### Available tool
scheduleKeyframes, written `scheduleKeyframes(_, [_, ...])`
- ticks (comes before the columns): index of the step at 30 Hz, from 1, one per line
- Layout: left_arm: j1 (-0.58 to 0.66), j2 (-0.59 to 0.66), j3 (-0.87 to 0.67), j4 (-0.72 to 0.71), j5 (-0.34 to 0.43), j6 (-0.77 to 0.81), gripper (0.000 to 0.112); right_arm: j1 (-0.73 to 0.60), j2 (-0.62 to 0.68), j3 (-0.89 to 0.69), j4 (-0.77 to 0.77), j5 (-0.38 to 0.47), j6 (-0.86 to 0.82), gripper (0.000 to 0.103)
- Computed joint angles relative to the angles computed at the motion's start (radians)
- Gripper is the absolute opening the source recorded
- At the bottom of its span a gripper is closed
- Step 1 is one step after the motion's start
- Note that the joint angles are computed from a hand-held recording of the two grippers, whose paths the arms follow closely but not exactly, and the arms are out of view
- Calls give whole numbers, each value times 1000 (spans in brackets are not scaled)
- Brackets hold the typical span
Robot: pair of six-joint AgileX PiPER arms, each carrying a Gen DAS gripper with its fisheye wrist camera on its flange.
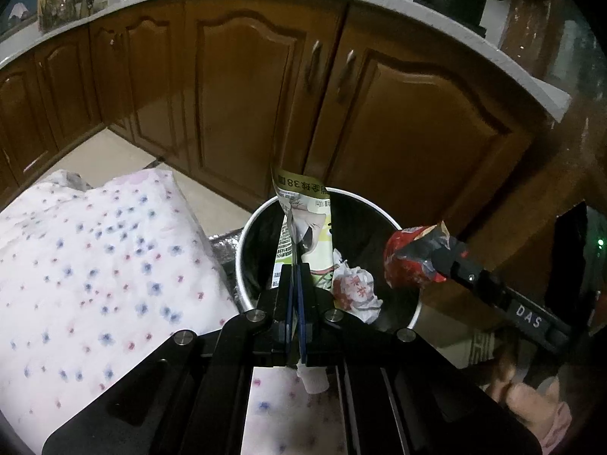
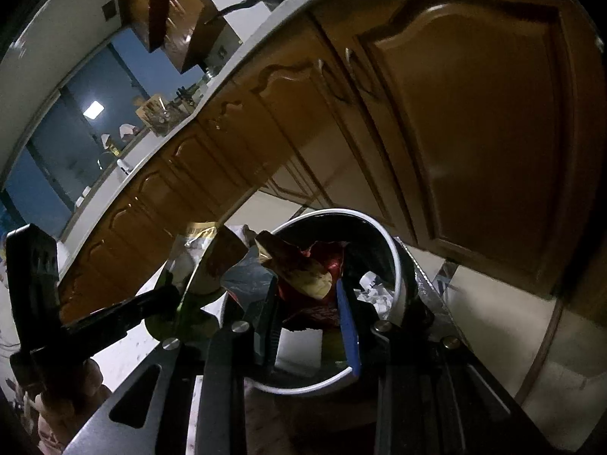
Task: Collect trash
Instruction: 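Carry the green tube and red chip bag over the bin with both tools, then lower both items into the bin and open both tools to release them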
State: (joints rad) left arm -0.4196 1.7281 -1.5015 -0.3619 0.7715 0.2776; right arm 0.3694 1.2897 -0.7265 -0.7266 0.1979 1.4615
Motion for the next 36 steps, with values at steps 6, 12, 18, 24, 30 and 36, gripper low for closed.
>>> scheduleKeyframes(6, [-41, 48, -41, 61, 0, -71, 1, -34, 33, -4, 110, -25, -121, 28])
scheduleKeyframes(12, [-67, 56, -27, 113, -29, -115, 1, -48, 55, -26, 188, -16, -224, 28])
scheduleKeyframes(18, [-80, 74, -37, 130, -29, -141, 1, -62, 71, -29, 285, -21, -325, 28])
scheduleKeyframes(24, [-89, 91, -39, 143, -33, -163, 1, -73, 83, -21, 305, -27, -353, 28])
scheduleKeyframes(30, [-93, 105, -37, 151, -36, -170, 1, -79, 94, -20, 344, -33, -391, 28])
scheduleKeyframes(36, [-93, 115, -43, 153, -35, -173, 1, -91, 106, -26, 392, -35, -444, 28])
